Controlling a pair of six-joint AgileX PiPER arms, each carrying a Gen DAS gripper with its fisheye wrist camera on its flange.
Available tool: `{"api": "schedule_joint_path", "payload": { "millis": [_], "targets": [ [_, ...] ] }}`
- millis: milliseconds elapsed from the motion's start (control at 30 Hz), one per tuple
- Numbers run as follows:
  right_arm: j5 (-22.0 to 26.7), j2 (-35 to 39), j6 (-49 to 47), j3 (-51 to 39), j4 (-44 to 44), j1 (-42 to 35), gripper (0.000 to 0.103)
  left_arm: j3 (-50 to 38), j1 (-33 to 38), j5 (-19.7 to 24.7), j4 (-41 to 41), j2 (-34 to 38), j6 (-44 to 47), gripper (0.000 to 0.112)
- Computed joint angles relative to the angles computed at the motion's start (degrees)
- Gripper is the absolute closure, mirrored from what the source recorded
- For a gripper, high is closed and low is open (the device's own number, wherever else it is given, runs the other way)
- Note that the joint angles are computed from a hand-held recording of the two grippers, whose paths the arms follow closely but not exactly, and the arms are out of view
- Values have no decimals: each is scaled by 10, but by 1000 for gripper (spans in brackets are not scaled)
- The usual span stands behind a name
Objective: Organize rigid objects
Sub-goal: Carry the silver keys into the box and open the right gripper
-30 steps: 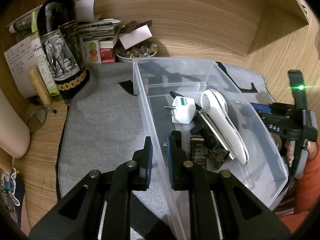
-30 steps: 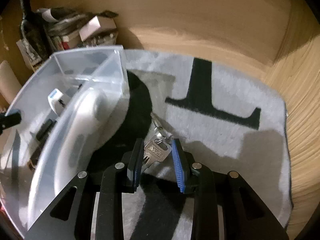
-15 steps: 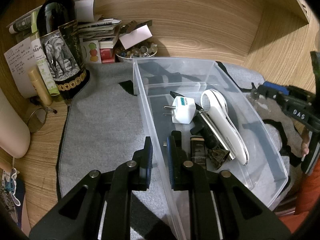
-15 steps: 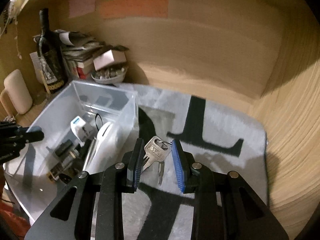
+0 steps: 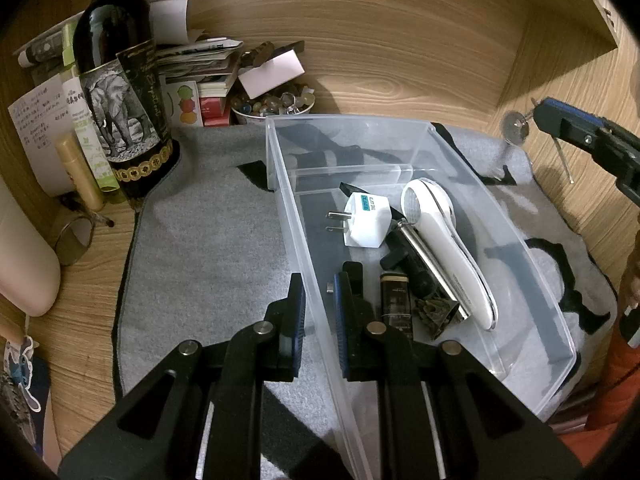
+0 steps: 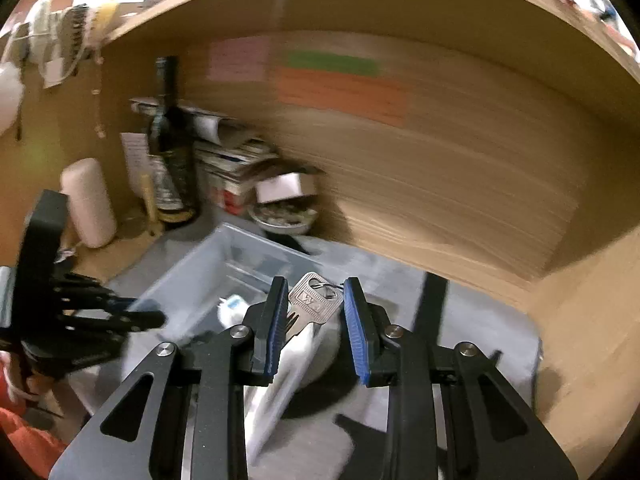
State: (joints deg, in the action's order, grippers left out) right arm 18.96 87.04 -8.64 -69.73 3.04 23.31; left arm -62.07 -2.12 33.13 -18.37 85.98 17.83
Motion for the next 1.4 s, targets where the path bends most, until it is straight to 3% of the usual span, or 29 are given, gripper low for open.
{"api": "schedule_joint_path", "payload": {
  "millis": [400,800,933,1300,1400],
  "targets": [
    [36,74,-94,-42,92,43,77,-1,0,1,-2,0,1,98],
    [118,152,-83,-110,106,37,77,-1,-1,1,-3,0,-2,98],
    [115,141,-60,-102,84,35,76,-2,-3,3,1,0,-4,98],
    [33,39,-63,-1,90,27,38,-3,-21,4,71,-13,-57,98],
    [16,14,-70,25,102,21,37,2,-26,3,90,-25,-81,98]
  ]
}}
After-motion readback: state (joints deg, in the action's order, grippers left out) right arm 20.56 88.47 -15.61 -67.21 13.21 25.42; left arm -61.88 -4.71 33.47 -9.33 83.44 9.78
